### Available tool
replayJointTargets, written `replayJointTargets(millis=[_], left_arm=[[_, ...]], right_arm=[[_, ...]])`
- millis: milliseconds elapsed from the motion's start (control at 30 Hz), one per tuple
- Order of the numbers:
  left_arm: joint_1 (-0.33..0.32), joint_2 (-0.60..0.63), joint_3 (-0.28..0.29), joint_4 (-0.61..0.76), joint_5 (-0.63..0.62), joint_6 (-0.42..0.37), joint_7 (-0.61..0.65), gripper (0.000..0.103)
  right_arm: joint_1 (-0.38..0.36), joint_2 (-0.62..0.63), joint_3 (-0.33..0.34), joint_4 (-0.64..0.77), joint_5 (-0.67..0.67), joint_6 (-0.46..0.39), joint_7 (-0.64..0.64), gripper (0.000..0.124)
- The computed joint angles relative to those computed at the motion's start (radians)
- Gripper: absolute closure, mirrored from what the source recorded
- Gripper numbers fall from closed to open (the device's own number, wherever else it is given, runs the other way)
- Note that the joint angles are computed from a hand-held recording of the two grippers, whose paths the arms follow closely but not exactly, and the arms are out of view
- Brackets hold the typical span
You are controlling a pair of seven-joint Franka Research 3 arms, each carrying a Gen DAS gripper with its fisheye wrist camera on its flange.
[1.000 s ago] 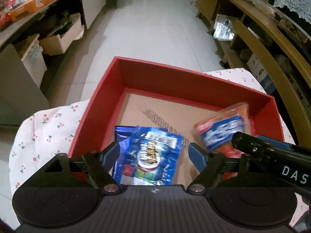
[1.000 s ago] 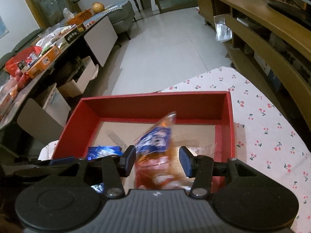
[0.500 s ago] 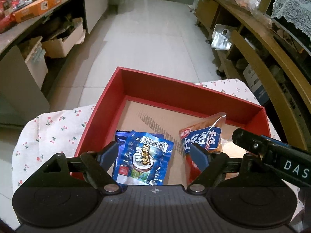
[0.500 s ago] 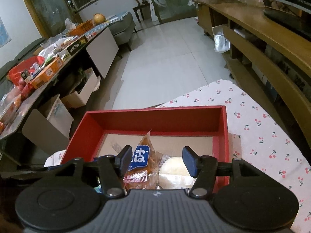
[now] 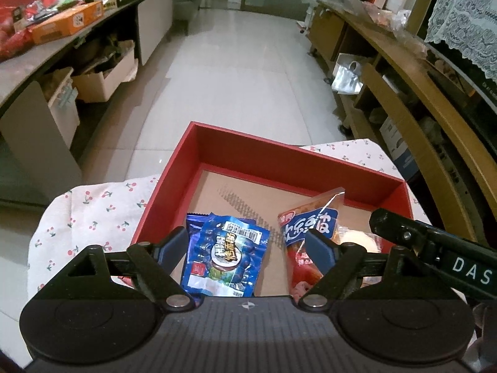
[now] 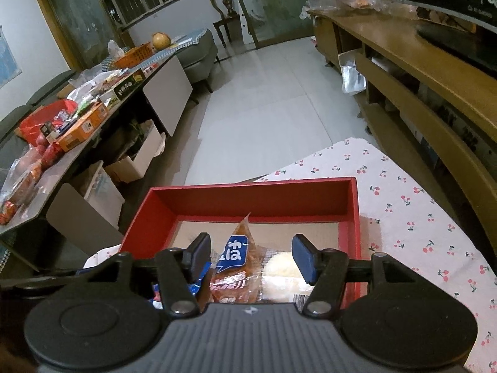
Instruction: Organize snacks
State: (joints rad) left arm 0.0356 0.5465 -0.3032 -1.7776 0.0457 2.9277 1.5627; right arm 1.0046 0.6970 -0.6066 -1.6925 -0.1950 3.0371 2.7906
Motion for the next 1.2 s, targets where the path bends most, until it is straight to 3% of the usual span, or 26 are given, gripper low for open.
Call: replayJointTargets(millis=[267,700,1200], left_arm=[[0.068,-0.042,-0.068,-0.063,-0.056,0.034,0.054,0.016],[0.143,-0.094,-0.140,-0.146,-0.141,0.056,0.158,0.014],[0.207,-0.182,-0.182,-0.280,-0.249,0.056,0.309,0.011]], right_arm=[[0.087,-0.017,-0.079,-0.046,0.001,0.026,0.028,0.060],[0.184,-0.044,-0.145,-0.114,0.030,0.031,0.017,0.059],[0.219,-0.102,-0.125,-0.181,-0.013,0.022,0.003,0.058]])
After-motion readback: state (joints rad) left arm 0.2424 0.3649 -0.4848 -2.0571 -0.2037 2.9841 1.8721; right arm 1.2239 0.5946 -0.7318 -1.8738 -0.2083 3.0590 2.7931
